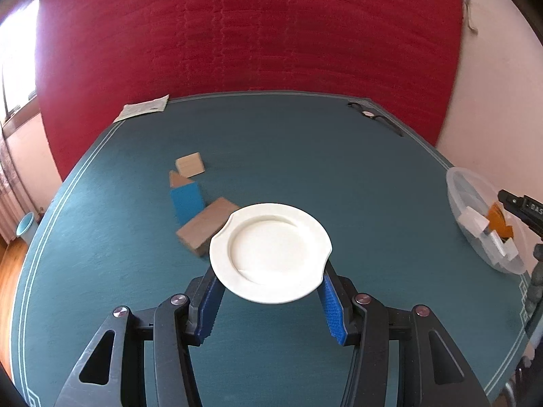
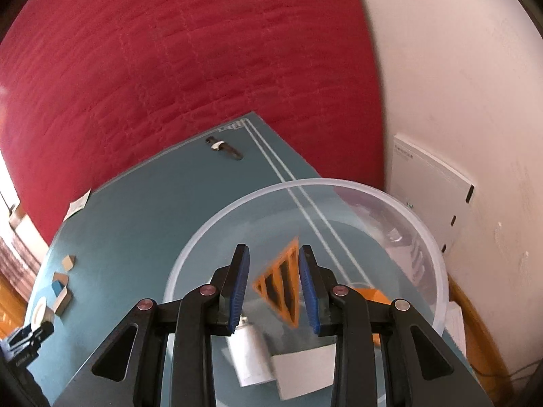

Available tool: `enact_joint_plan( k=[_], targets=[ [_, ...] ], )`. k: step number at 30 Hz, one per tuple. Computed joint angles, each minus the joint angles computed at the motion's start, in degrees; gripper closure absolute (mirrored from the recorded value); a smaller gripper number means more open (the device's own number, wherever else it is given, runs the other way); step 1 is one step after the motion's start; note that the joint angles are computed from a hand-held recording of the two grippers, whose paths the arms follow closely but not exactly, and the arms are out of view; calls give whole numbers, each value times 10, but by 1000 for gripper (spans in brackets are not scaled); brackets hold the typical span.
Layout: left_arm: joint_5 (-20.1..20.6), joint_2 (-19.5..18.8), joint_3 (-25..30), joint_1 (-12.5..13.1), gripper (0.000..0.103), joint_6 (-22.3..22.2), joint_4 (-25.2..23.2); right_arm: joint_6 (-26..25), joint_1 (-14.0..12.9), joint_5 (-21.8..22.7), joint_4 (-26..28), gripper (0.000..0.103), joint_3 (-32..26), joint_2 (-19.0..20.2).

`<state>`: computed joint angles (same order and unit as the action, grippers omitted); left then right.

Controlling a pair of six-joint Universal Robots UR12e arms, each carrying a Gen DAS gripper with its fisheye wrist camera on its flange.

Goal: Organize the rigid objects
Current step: 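Carry the orange striped triangle and white plate toward the clear bowl, then open the right tool over the bowl while the left tool drops the plate in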

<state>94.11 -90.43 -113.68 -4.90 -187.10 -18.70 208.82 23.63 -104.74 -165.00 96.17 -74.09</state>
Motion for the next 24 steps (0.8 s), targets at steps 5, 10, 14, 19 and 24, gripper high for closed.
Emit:
enact_joint_plan(
  k=[5,10,14,19,24],
  targets=[
    [-8,-10,15,-14,48,14,1,14,-6,-12,-1,72,6,-4],
    [-20,-24,35,-27,48,32,-3,23,-6,-32,1,72,10,-5],
    [-33,-39,56,-41,48,53,-5,26,-5,-42,2,72,10,-4],
    [-44,-59,81,-59,48,75,-7,14,2,-62,-4,71,11,-4],
    [-52,-77,106,-75,48,92,-12,9,2,-63,-7,71,12,-3]
  ],
)
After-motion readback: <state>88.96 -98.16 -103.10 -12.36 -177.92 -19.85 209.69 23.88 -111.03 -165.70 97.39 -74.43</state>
